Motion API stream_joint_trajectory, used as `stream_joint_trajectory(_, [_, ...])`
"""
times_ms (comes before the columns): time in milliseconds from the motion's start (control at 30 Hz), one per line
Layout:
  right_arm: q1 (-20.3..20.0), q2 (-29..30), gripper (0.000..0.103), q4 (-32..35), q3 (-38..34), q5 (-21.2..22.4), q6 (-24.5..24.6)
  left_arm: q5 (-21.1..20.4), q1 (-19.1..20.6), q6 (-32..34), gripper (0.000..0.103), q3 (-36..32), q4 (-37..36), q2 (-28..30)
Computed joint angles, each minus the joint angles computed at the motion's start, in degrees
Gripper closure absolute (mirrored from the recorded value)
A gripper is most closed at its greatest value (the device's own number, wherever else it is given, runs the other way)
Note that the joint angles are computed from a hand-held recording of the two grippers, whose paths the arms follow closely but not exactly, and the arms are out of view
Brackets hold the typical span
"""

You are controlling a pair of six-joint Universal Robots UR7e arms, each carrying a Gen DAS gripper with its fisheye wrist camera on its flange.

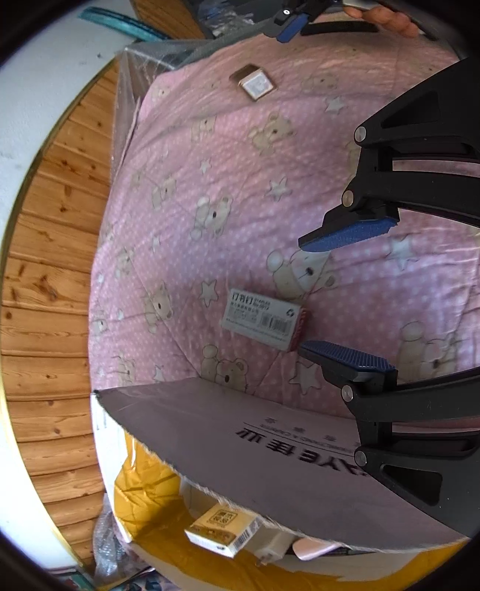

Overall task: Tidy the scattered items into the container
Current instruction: 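Grasp the gold square charger with the right tool while the left tool grasps the red staple box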

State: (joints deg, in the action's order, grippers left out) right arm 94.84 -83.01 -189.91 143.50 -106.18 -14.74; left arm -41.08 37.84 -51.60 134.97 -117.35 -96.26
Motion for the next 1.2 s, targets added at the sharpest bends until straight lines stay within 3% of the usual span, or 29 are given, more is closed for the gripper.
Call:
stream_joint_trajectory(200, [-1.53,5.20,0.025,-0.09,-4.17,-6.03,-13.50,0.96,3.76,3.66,0.050,-1.48,-3.89,4.70])
stream_joint_trajectory(467, [-4.15,9.30,0.024,0.72,-8.09,-6.53,-23.46,2.88,8.24,5.69,0.046,-2.84,-6.70,8.98])
stream_joint_trajectory(667, [-5.81,10.73,0.025,0.90,-9.54,-4.79,-24.96,3.31,10.12,8.89,0.046,-3.46,-11.67,11.68])
stream_joint_trajectory(733, [-6.53,10.25,0.037,2.76,-10.04,-3.53,-23.80,3.33,10.49,9.50,0.047,-3.11,-14.10,11.52])
stream_joint_trajectory(767, [-6.81,9.96,0.048,3.74,-10.19,-3.04,-23.22,3.19,10.69,9.70,0.048,-3.01,-15.33,11.58])
stream_joint_trajectory(800, [-6.86,9.96,0.049,3.91,-10.27,-2.96,-22.95,3.37,10.83,9.73,0.051,-3.01,-16.02,11.73])
stream_joint_trajectory(933, [-6.77,9.98,0.049,3.18,-10.05,-2.82,-22.89,4.34,11.47,8.92,0.085,-3.16,-16.62,11.57])
stream_joint_trajectory(1200, [-6.55,9.06,0.050,2.26,-9.13,-1.95,-20.44,4.45,10.07,7.49,0.088,-2.12,-15.40,9.69])
